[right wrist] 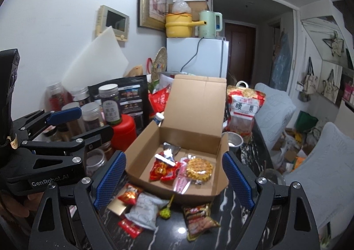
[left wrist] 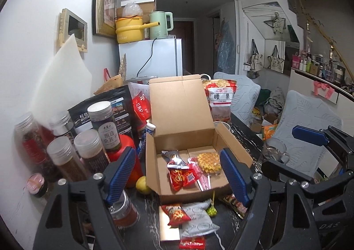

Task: Organize snacks
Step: 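Withdraw both tools from the box back toward the remaining snacks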

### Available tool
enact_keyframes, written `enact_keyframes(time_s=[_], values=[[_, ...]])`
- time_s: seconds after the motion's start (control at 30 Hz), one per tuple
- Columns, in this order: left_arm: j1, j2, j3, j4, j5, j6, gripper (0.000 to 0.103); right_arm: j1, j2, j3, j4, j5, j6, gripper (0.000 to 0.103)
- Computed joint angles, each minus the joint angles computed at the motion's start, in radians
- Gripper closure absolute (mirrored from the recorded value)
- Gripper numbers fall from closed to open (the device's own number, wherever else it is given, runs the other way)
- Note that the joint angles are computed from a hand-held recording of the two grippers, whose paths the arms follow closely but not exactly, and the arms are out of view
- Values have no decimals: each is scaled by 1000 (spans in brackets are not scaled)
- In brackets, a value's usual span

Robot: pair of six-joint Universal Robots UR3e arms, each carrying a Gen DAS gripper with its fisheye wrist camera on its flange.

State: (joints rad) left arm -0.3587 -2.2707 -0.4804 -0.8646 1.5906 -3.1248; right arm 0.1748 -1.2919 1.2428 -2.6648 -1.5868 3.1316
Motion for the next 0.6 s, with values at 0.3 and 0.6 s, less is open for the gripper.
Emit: enact_keyframes(time_s=[0.3,0.6], values=[[-3,228,-430,206,-11,14,17,45,-113,219,-117,-18,17,12],[12,339,-665,302,-49,22,16,73,-166,365,-188,-34,44,12]])
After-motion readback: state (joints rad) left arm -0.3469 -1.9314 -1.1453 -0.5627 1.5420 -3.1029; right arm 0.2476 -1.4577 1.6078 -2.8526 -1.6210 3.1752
